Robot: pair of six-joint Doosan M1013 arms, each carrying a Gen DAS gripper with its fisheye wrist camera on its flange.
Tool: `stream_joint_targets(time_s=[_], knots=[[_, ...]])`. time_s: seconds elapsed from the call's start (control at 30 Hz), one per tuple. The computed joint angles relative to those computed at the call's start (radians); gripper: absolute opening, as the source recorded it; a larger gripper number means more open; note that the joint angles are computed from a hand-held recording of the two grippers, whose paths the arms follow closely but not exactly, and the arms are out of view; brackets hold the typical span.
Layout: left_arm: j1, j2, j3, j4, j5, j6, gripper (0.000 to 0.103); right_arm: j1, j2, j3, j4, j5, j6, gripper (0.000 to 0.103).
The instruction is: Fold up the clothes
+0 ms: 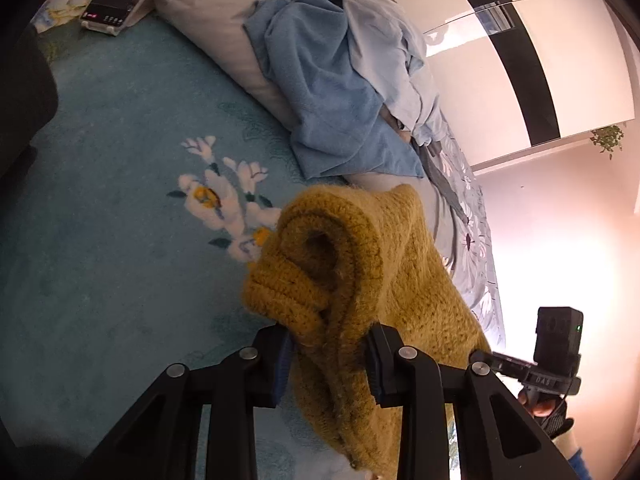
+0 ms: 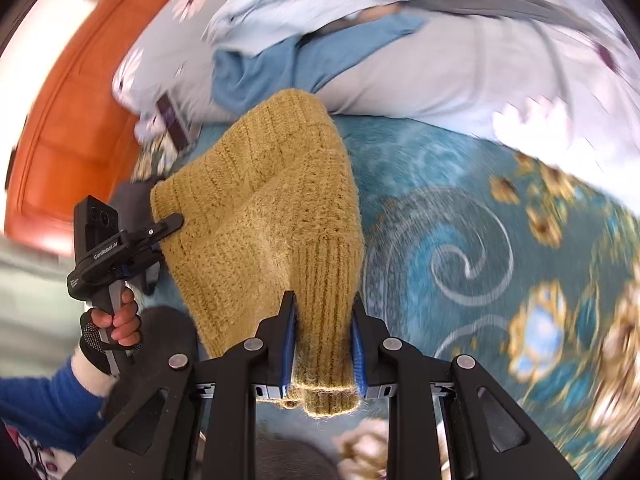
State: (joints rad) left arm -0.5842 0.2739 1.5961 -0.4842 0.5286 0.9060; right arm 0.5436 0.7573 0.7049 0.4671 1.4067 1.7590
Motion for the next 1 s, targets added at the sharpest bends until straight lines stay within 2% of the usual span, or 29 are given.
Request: stream_joint_targets(time_s=[0.17, 0.27, 0.33, 0.43, 0.5, 0.57, 0.63, 0.67, 0.73, 0.8, 0.87, 0.9, 1.0], knots=[[0.0, 0.015, 0.027, -0.028, 0.006, -0.028, 0.033, -0.017, 0.115, -0.171, 0.026, 0.141, -0.017, 0.025], [0.007, 0.025, 0.039, -0.086, 0.019, 0.006, 0.033, -0.021, 0.151, -0.206, 0.025, 0.193, -0.004, 0.025], [0.013, 0.021, 0.054, -0.14, 0.015, 0.046, 0.034, -0.027, 0.139, -0.166, 0.028, 0.178, 0.009, 0.025], [0.028, 0.02, 0.058, -0.22, 0.036, 0.12, 0.042, -0.038, 0.09, -0.056, 0.058, 0.09, 0.02, 0.027], [0.036, 0.017, 0.064, -0.279, 0.049, 0.165, 0.052, -0.036, 0.06, -0.001, 0.052, 0.044, 0.03, 0.031], [0.037, 0.02, 0.053, -0.253, 0.072, 0.142, 0.059, -0.033, 0.031, 0.05, 0.04, -0.01, 0.044, 0.032], [0.038, 0.01, 0.053, -0.215, 0.086, 0.105, 0.063, -0.03, -0.006, 0.116, 0.032, -0.088, 0.079, 0.04], [0.038, 0.005, 0.053, -0.196, 0.093, 0.086, 0.07, -0.03, -0.032, 0.162, 0.032, -0.146, 0.11, 0.042], [0.04, -0.004, 0.049, -0.143, 0.11, 0.025, 0.075, -0.024, -0.091, 0.268, 0.037, -0.288, 0.198, 0.054], [0.043, -0.012, 0.038, -0.076, 0.121, -0.014, 0.076, -0.016, -0.159, 0.39, 0.016, -0.433, 0.316, 0.058], [0.05, -0.015, 0.018, 0.0, 0.136, -0.043, 0.081, -0.002, -0.206, 0.476, -0.021, -0.508, 0.44, 0.058], [0.055, -0.014, 0.006, 0.031, 0.143, -0.051, 0.082, 0.006, -0.227, 0.518, -0.015, -0.543, 0.472, 0.059], [0.085, 0.026, -0.058, 0.005, 0.201, 0.032, 0.083, 0.025, -0.275, 0.627, 0.022, -0.65, 0.539, 0.071]])
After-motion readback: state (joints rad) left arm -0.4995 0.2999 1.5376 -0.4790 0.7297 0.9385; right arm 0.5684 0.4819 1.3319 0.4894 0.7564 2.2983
